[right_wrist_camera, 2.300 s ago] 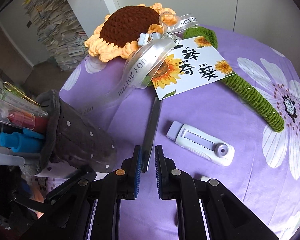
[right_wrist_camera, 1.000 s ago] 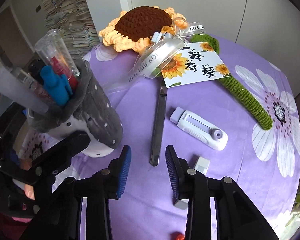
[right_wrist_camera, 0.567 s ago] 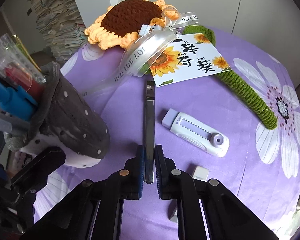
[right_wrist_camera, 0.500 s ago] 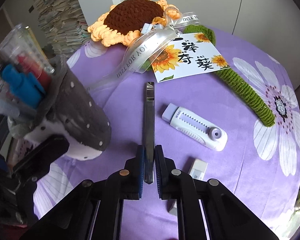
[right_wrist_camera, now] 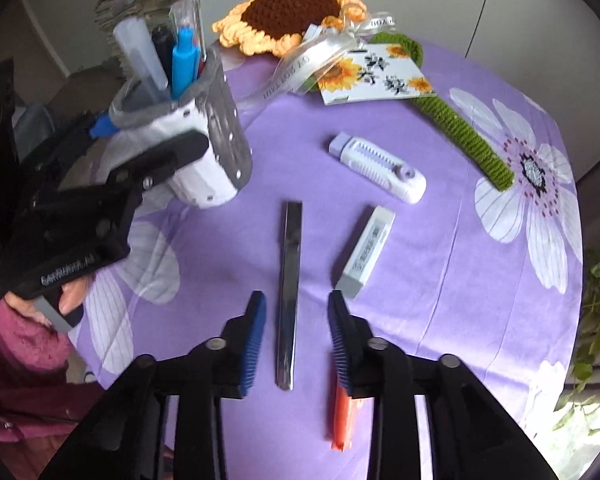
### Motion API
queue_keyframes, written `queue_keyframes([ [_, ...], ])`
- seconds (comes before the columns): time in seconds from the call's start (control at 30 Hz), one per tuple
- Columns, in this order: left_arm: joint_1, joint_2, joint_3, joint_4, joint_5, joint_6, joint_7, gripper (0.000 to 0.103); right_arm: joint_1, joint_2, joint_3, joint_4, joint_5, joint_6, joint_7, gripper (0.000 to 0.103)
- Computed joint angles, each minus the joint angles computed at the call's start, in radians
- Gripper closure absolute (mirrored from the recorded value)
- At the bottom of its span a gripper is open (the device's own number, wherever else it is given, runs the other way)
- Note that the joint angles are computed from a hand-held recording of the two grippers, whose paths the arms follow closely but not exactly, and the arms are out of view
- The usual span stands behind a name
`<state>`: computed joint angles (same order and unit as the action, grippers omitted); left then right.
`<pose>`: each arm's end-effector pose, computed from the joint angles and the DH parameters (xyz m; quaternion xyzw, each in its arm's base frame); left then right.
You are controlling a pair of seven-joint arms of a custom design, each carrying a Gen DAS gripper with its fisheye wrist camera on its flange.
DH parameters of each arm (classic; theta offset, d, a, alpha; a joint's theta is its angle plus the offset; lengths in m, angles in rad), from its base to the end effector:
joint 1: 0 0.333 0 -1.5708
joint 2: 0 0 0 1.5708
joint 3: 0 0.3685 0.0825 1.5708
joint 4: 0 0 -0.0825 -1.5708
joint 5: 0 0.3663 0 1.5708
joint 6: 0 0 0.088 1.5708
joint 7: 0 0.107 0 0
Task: Organize stationery
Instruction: 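Grasp the silver metal ruler by its end with the right gripper, then lower the metal ruler into the pen holder and open the right gripper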
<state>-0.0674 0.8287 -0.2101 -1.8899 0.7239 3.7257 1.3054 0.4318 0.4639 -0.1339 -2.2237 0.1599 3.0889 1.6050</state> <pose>0.6253 -0.2381 0.2467 -0.3719 0.7885 -0.4578 0.1744 0.5720 0.1667 0.2711 -0.7366 0.6452 -0.1239 0.1606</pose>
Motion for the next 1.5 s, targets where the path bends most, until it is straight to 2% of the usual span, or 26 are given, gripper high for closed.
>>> queue_keyframes([
  [0.07,0.005,0.002,-0.004,0.003,0.008,-0.003,-0.005,0.031,-0.036,0.028,0.035,0.038,0.008,0.026,-0.023,0.054],
  [0.1,0.003,0.001,-0.002,0.001,0.006,-0.001,-0.004,0.031,-0.035,0.043,0.032,0.061,0.012,0.017,-0.025,0.054],
  [0.2,0.005,0.002,-0.004,0.002,0.009,-0.002,-0.007,0.031,-0.041,0.102,0.027,0.167,0.009,-0.059,-0.033,0.054],
  [0.27,0.011,0.004,-0.010,0.006,0.019,-0.007,-0.015,0.031,-0.045,0.127,0.026,0.216,0.008,-0.097,-0.024,0.061],
  [0.33,0.017,0.006,-0.016,0.011,0.030,-0.012,-0.023,0.031,-0.058,0.156,0.037,0.260,0.011,-0.122,-0.017,0.073],
  [0.53,0.017,0.006,-0.015,0.013,0.037,-0.017,-0.029,0.031,-0.068,0.184,0.046,0.299,0.001,-0.147,-0.013,0.073],
  [0.6,0.016,0.006,-0.014,0.012,0.037,-0.017,-0.029,0.031,-0.053,0.191,0.031,0.307,-0.012,-0.150,-0.005,0.074],
  [0.63,0.016,0.006,-0.014,0.013,0.037,-0.017,-0.029,0.031,-0.036,0.192,0.014,0.306,-0.023,-0.150,0.006,0.085],
  [0.67,0.016,0.006,-0.014,0.013,0.038,-0.017,-0.030,0.031,-0.009,0.181,-0.005,0.285,-0.033,-0.143,0.026,0.091],
  [0.73,0.016,0.006,-0.014,0.013,0.038,-0.016,-0.030,0.031,-0.018,0.163,0.013,0.256,-0.025,-0.127,0.035,0.091],
  [0.83,0.016,0.006,-0.014,0.013,0.038,-0.016,-0.030,0.031,-0.024,0.127,0.023,0.201,-0.014,-0.066,0.042,0.091],
  [0.93,0.016,0.005,-0.013,0.012,0.038,-0.018,-0.030,0.031,-0.068,0.062,0.078,0.118,0.023,0.019,0.011,0.091],
  [1.13,0.017,0.005,-0.014,0.013,0.040,-0.019,-0.030,0.031,-0.028,-0.090,0.066,-0.037,0.077,0.203,-0.038,0.091],
  [1.17,0.017,0.005,-0.014,0.013,0.040,-0.019,-0.030,0.031,-0.029,-0.112,0.070,-0.048,0.087,0.224,-0.052,0.091],
  [1.27,0.018,0.006,-0.015,0.014,0.041,-0.022,-0.031,0.031,0.023,-0.161,0.042,-0.076,0.134,0.313,-0.096,0.091],
  [1.3,0.018,0.006,-0.015,0.014,0.041,-0.022,-0.031,0.031,0.018,-0.175,0.054,-0.078,0.141,0.341,-0.108,0.091],
  [1.4,0.018,0.006,-0.015,0.015,0.041,-0.023,-0.031,0.031,-0.068,-0.188,0.146,-0.056,0.114,0.424,-0.114,0.091],
  [1.5,0.018,0.006,-0.016,0.015,0.041,-0.023,-0.031,0.031,-0.197,-0.149,0.269,0.011,0.009,0.474,-0.048,0.091],
])
